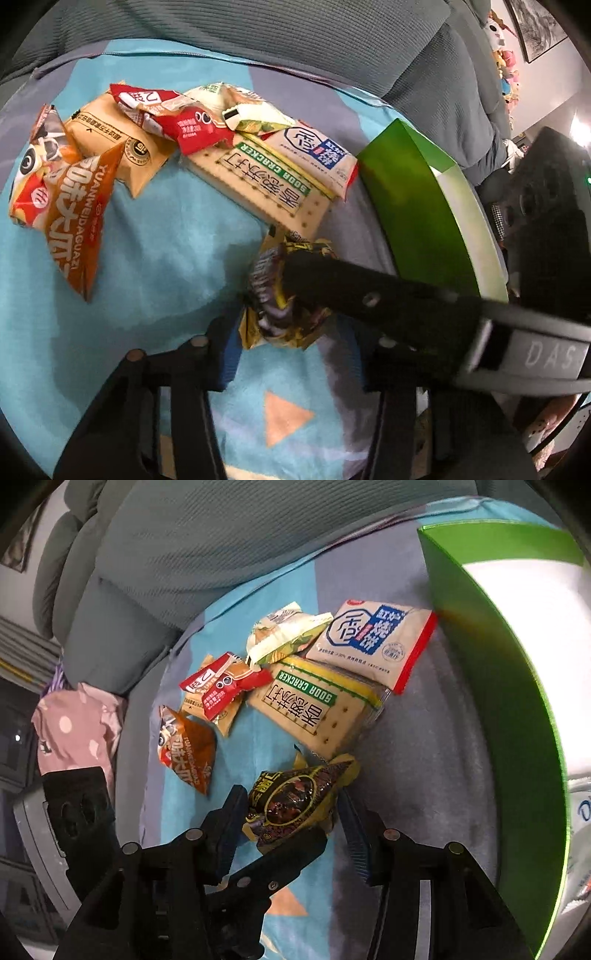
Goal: Organize snacks
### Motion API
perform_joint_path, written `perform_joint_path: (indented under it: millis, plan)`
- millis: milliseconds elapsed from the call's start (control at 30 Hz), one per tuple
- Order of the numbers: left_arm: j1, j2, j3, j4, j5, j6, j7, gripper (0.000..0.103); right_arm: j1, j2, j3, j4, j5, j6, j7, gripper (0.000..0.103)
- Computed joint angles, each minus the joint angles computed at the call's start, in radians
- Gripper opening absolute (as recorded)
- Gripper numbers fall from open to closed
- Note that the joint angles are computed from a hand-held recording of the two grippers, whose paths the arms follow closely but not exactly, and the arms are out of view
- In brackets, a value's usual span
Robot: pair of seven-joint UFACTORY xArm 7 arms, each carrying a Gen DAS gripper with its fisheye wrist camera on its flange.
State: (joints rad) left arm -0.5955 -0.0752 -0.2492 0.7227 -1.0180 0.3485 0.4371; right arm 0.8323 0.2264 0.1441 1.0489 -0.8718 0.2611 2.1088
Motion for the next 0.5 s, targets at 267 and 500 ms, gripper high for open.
perform_joint_path:
  millis: [267, 500]
  plan:
    - [-0.021, -0.019, -0.012, -0.005, -0.094, -0.079, 0.106, 0.042, 0.085, 0.038, -0.112, 0.015, -0.065, -0.123, 0.072, 0.055]
    - [-0.089, -0.126, -0.009, -0.040, -0.056, -0.196, 0.092, 0.042, 0.089, -0.062, -0.060, 0.025, -0.225, 0.020, 0.137, 0.055]
